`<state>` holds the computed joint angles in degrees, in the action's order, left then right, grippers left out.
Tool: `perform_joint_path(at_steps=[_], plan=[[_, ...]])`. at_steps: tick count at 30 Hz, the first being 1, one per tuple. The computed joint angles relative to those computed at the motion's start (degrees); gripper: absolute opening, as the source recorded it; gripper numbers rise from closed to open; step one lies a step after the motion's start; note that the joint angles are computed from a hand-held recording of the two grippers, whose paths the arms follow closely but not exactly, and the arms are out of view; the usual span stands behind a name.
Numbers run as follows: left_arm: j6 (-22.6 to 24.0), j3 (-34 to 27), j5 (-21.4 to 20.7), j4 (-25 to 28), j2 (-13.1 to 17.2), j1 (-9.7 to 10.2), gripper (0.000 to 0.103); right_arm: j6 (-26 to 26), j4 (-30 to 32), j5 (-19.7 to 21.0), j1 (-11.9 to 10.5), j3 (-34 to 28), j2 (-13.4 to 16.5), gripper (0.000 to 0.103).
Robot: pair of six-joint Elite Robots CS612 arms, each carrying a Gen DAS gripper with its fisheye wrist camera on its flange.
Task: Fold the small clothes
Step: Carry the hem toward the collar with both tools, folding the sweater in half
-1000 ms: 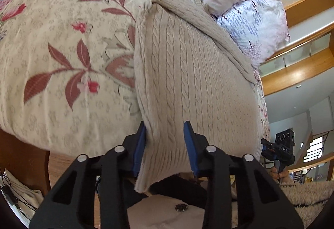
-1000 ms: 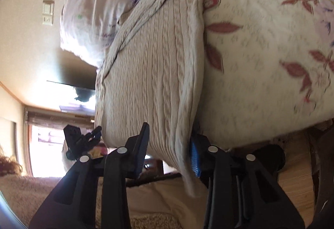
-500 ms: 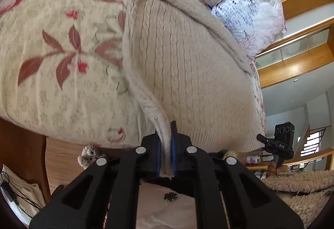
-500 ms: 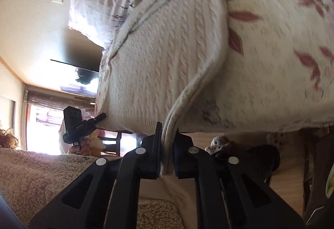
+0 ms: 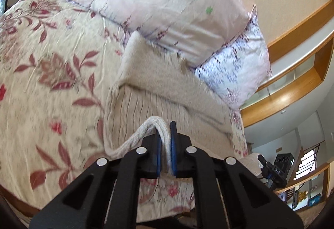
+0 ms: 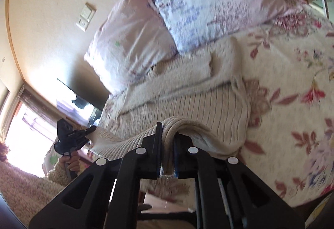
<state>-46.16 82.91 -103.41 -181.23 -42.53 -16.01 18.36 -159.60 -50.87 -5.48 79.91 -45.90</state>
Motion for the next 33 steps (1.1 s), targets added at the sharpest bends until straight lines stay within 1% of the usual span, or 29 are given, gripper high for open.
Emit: perform_joint_path(at_steps=[3,5,11,16,18,22,26,29,33], plan=[[-1.5,-3.5,0.9,0.1,1.6,0.50,0.007,3.8,-4.3,-1.8,-0.1,-2.0,1.6,0.009],[-3.1,-6.6,0.6,0.3,3.1,1.00,0.007,5.3,-5.3,-2.2,0.0,-3.7,2.9,0.009],[-2.7,-15.0,2.4,5.5,6.7,1.28,0.007,5.9,-6.1,-4.5,0.4,-10.6,7.0,0.009],[-2.8,-21.0,3.2,8.2,9.2,1.59,0.007,6.4,-5.5,-6.0,0.5,-15.6,10.0,0.009],[-2.0,-23.3,3.8,9.7,10.1,1.62,0.007,7.1,-5.7,-6.6,0.5,-17.1,11.0,0.009],[-1.5,-28.5,4.6,13.9,12.6,1.66,0.007,9.8,-4.6,-8.3,0.5,-21.5,14.0,0.009],[-3.2,-33.7,4.6,18.2,15.5,1.88,0.006,13.0,-2.8,-9.8,0.7,-24.3,16.2,0.009],[-4.6,-36.3,5.1,21.0,17.2,1.96,0.007,14.7,-1.2,-10.9,0.9,-26.2,17.7,0.009],[-8.7,-38.1,4.9,21.7,18.7,2.26,0.007,15.4,0.5,-12.0,1.2,-28.9,19.2,0.009]])
